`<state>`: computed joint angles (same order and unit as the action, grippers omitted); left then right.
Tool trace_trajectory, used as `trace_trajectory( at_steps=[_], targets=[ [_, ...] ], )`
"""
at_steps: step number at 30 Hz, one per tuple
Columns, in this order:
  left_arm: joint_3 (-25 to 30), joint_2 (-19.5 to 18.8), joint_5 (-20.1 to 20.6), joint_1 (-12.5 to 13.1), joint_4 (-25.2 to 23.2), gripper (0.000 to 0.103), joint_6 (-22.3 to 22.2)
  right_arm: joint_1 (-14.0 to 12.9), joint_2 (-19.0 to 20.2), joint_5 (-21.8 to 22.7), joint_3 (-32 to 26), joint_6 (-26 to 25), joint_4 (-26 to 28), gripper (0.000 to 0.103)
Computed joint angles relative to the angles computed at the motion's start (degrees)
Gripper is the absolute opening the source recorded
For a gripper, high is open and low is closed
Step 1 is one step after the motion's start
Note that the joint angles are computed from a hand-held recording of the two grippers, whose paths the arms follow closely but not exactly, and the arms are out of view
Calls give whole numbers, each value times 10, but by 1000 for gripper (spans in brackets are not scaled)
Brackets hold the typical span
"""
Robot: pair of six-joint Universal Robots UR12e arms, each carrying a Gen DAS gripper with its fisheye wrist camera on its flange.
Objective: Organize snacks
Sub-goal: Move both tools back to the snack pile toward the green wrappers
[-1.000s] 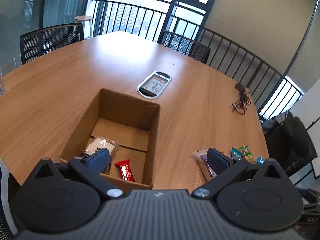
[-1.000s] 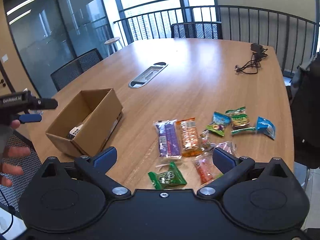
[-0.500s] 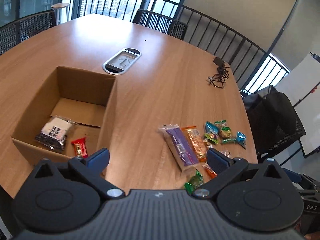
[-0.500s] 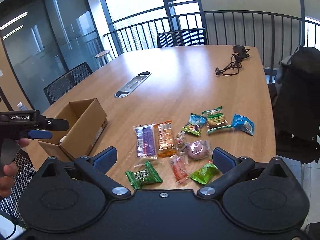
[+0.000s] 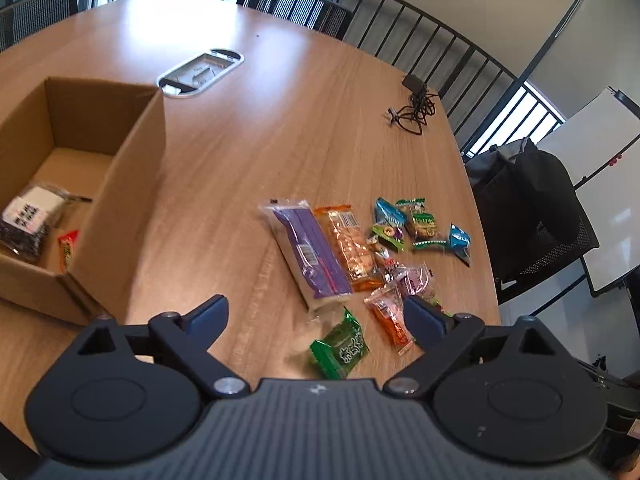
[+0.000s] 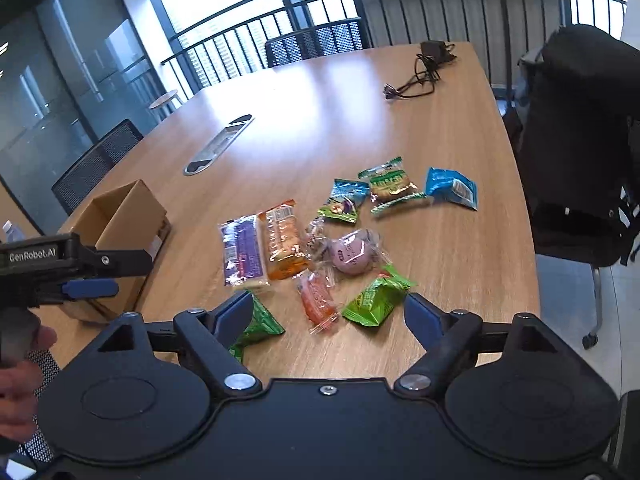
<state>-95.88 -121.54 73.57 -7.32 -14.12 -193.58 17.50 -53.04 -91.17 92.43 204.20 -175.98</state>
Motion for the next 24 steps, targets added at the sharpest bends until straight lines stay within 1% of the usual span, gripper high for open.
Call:
trace_trajectory(
  at_steps=[1, 3, 8, 11, 16, 17, 20, 24],
  targets=[
    [2, -3, 0, -1, -5, 89, -3, 0, 1, -1, -1, 5, 1, 79],
    [7, -8, 0, -3, -11, 83, -6, -2, 4, 2, -1, 22, 2, 70],
    [17, -21, 5, -10, -28, 72, -12, 0, 8, -14, -4, 52, 11, 65],
    [23, -28, 9, -16, -38, 66, -12, 0, 11, -23, -6, 67, 18, 63],
    [29, -38, 11, -24, -46, 61, -8, -1, 17, -25, -13, 75, 23, 62],
    [31, -40, 13, -26, -50, 57, -7, -1, 19, -26, -15, 75, 24, 61],
    [37, -45, 21, -30, -58, 48, -10, -2, 22, -26, -18, 89, 23, 60],
    [40, -49, 35, -33, -61, 46, -9, -3, 24, -23, -20, 86, 26, 60]
  ],
)
